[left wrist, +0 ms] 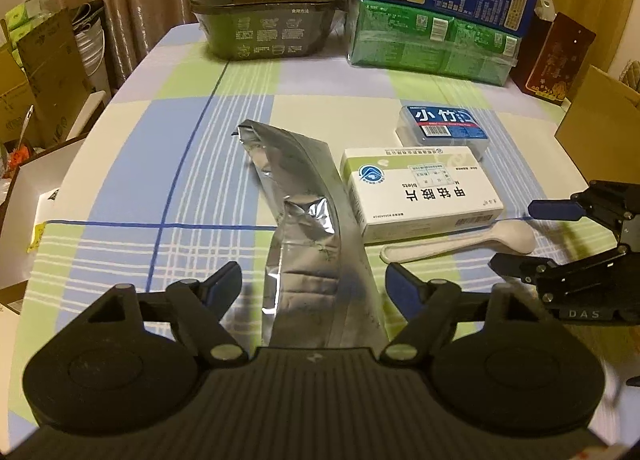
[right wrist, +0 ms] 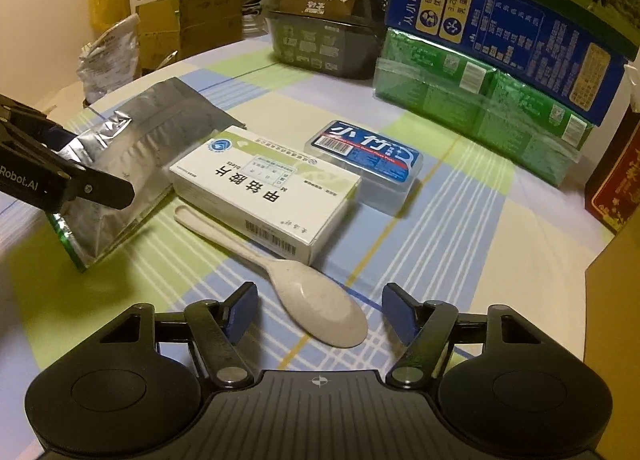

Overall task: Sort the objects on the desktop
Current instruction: 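Grasp the white plastic spoon with the right tool while the left tool grasps the silver foil packet, then lift the spoon and foil packet off the table with both tools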

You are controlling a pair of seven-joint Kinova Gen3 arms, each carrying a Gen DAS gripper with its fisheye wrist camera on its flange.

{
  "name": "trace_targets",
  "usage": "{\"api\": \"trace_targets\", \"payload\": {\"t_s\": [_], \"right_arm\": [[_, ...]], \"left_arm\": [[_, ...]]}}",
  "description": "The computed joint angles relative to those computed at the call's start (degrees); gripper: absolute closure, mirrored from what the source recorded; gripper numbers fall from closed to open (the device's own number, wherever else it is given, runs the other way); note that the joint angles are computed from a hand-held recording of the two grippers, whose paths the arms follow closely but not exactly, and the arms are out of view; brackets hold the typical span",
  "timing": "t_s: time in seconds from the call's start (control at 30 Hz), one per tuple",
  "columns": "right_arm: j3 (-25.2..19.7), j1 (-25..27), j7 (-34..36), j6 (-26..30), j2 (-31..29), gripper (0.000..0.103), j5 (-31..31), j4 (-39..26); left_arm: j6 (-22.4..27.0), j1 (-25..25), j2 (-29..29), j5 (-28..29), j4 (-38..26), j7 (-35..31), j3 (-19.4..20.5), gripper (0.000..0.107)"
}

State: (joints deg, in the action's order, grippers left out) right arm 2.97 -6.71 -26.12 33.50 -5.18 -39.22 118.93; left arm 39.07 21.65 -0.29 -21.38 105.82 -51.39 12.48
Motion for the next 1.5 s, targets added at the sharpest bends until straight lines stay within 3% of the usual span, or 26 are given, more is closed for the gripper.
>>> {"api": "trace_targets", "payload": {"t_s": [0.1, 0.2, 0.27, 0.43, 0.5, 0.63, 0.73, 0.8, 0.97, 1.1, 1.23, 1.3, 1.33, 1.37, 1.5], "right_arm": [[0.82, 0.10, 2.91, 0.62, 0.35, 0.041, -2.33, 0.08], [0.64, 0.42, 4.49, 1.33, 0.19, 0.057, -2.66, -0.03], [0.00, 0.38, 3.95, 1.24, -0.24, 0.070, -1.13, -0.08], [-1.26, -0.38, -0.65, 1.12, -1.79, 0.080, 4.67, -0.05], [-1.45, -0.79, -2.70, 1.98, -2.44, 0.093, 7.41, -0.21], [-0.72, -2.30, -8.61, 5.39, -4.74, 0.096, 12.63, -0.38], [-5.53, 2.66, -15.60, 10.13, -6.54, 0.096, 16.58, -1.50], [-5.69, 3.87, -20.26, 14.79, -7.58, 0.096, 17.51, -2.69], [5.21, -0.95, -28.89, 26.44, -8.69, 0.096, 13.95, -4.79], [5.64, 3.72, -29.16, 32.22, -10.09, 0.096, 10.95, -5.18], [1.94, 4.07, -30.81, 28.07, -14.78, 0.091, 16.31, -2.85], [0.72, 2.49, -29.59, 24.93, -16.97, 0.072, 19.24, -1.46], [0.75, 1.53, -28.71, 23.57, -17.64, 0.055, 20.13, -0.85], [1.24, 0.41, -27.49, 22.50, -18.43, 0.051, 20.54, -0.25], [5.85, -3.94, -21.14, 22.15, -18.81, 0.051, 19.08, 1.19]], "left_arm": [[0.05, -0.02, 0.43, 1.04, -0.14, -1.42, -0.13, 0.044], [0.04, 0.00, 0.67, 2.11, -0.13, -2.28, -0.35, 0.050], [-0.21, -0.07, 0.66, 2.96, -0.06, -2.64, -0.51, 0.053], [0.58, 0.55, 0.45, 1.92, -0.30, -1.23, -0.10, 0.058], [0.94, 0.80, 0.15, 1.83, -0.24, -1.06, 0.14, 0.060], [2.38, 1.51, -0.70, 1.41, 0.04, -0.29, 1.03, 0.062], [4.00, 2.16, -1.79, 1.39, 0.38, 0.39, 1.95, 0.063], [5.09, 2.51, -2.89, 1.83, 0.79, 0.92, 2.64, 0.064], [8.72, 3.76, -6.44, 2.66, 1.84, 1.78, 5.60, 0.066], [10.61, 4.42, -10.08, 3.97, 2.93, 2.56, 8.25, 0.070], [11.24, 3.82, -12.98, 5.71, 4.19, 4.62, 11.24, 0.071], [11.98, 3.10, -13.29, 4.95, 4.14, 5.87, 13.04, 0.070], [12.26, 2.82, -13.36, 4.51, 4.12, 6.32, 13.65, 0.070], [12.18, 2.67, -13.54, 4.44, 4.26, 6.37, 13.73, 0.068], [11.21, 1.60, -14.06, 4.85, 4.66, 6.67, 13.24, 0.059]]}}
